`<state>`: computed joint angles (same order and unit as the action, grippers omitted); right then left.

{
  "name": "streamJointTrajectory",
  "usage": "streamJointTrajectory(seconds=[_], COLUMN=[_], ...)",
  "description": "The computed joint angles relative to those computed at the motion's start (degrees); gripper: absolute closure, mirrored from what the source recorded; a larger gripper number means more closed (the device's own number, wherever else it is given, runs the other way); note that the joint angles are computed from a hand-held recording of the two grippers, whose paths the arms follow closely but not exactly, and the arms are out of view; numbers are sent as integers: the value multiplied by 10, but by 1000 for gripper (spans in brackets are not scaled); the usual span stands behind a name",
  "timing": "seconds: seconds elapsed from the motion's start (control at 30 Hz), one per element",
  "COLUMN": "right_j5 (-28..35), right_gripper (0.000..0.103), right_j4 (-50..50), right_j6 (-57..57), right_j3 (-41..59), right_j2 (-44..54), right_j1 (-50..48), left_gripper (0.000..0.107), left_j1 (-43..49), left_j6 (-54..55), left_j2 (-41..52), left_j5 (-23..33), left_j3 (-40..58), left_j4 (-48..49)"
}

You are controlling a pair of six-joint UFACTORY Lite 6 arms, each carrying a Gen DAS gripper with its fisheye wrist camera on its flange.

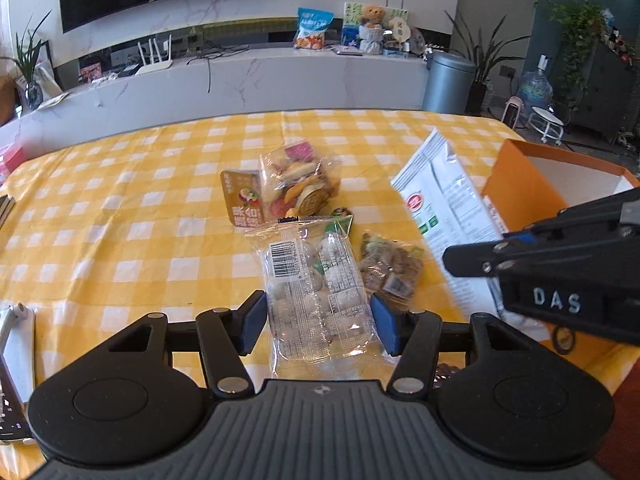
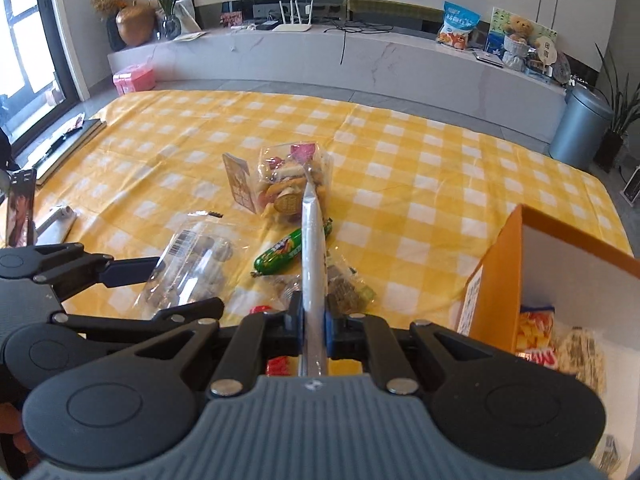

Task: Organize snacks
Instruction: 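Carry the clear pack and white pack over the orange box with both tools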

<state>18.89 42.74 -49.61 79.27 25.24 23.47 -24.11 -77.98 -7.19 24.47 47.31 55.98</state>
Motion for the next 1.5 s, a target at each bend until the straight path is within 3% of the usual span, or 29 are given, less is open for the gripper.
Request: streamJointTrajectory(seconds=[0.2,0.37,0.7,1.03,1.3,1.5], right_j5=[-39,3,101,116,117,115], right_gripper=[97,97,97,97,97,96], right_j4=[155,270,261,232,184,148], right_j6=[-150,-267,-295,-336,-341,-329], right_j3=[-128,-191,-208,-206,-155,-100], right_j2=[-120,-215,-323,-322,-252,-192], right_j1=[-13,-63,-200,-328,-386,-412], left_gripper=[42,42,42,42,42,42], left_j1=[-54,-103,-194,-224,-190,-172], left_j6=[-7,-16,10,90,271,412], left_j2=[-31,-36,30,161,292,390], left_j5=[44,78,119,81,27,26], left_j3=[13,49,173,318,465,577], left_j4=[2,22,54,29,-124,-243])
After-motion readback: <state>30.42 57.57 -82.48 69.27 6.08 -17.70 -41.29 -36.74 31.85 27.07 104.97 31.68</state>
